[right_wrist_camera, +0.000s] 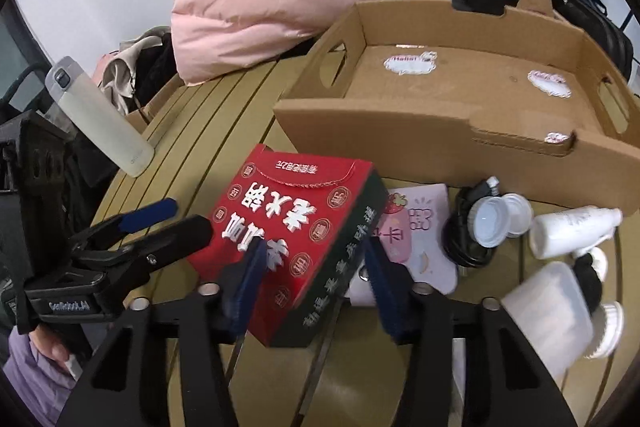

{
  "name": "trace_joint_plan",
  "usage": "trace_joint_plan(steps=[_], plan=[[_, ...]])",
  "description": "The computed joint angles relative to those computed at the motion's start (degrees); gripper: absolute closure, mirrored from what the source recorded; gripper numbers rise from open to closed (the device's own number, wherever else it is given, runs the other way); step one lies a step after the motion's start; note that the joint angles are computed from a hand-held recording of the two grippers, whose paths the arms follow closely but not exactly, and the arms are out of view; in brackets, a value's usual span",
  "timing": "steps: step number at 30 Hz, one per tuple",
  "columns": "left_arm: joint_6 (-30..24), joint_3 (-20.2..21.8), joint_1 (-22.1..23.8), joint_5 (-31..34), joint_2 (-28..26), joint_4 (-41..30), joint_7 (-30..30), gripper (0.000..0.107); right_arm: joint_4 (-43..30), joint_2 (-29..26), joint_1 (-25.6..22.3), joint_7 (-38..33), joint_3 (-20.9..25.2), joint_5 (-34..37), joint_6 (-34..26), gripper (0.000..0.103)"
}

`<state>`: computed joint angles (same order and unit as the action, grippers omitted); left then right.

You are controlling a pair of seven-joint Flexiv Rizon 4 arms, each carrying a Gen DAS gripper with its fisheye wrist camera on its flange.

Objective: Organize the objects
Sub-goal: 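Reach to the red box and grasp it with the right gripper, then carry the red box into the cardboard tray and open the right gripper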

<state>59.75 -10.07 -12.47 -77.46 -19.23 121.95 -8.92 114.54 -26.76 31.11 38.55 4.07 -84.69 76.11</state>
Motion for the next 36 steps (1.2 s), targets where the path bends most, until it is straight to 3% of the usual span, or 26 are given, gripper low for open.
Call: trace_joint_plan(steps=[1, 2, 6, 8, 12, 14, 20, 22, 28, 33, 36], plan=[[-0.94, -0.04, 0.12, 0.75, -0.22, -0.10, -0.08, 0.032, -0.32, -0.26, -0.33, 2.61, -0.77, -2.80, 1.21, 0.052], [-1.78, -0.23, 0.26, 0.58, -0.32, -0.09, -0.05, 0.054, -0.67, -0.59, -0.83, 4.01, -0.83, -4.41, 1.84, 0.054], [2.25, -0.37, -2.10, -1.74, 2.54, 2.26, 0.17, 0.058, -0.96, -1.05, -2.84, 4.87, 0.36, -5.54, 2.94, 0.062], [1.75, 0.07, -2.94, -3.28, 5.80, 4.36, 0.80, 0.059, -0.37, -0.05, -2.71, 3.59, 0.85, -4.81, 1.81, 0.063], [0.50, 1.75, -5.27, -5.48, 12.44, 7.76, 1.85, 0.062, 2.82, 5.35, -2.18, 4.26, 2.30, -6.95, -0.96, 0.063], [-0.28, 2.51, -6.33, -5.48, 15.01, 8.76, 0.82, 0.069, 5.01, 8.77, -2.65, 6.30, 3.76, -8.77, -2.11, 0.063], [-1.40, 2.93, -8.54, 1.21, 17.92, 6.25, -7.12, 0.071, 10.20, 17.92, -3.65, 7.78, 7.28, -7.02, -7.11, 0.064], [-1.88, 2.63, -8.44, 3.27, 16.36, 2.98, -10.60, 0.071, 10.89, 20.17, -4.39, 6.34, 7.68, -5.68, -7.86, 0.065], [-4.90, 0.29, -5.01, 16.22, 3.37, -15.14, -25.49, 0.071, 6.75, 20.35, -7.26, -12.54, 6.23, 7.68, -7.60, 0.065], [-5.60, -0.22, -4.17, 31.60, -12.29, -32.54, -39.49, 0.071, -0.89, 11.16, -10.46, -29.50, 2.80, 22.75, -0.24, 0.065], [-7.43, 2.12, -5.93, 41.09, -20.58, -41.16, -47.96, 0.071, -7.08, 3.15, -12.79, -42.52, 4.51, 35.99, -0.24, 0.065]])
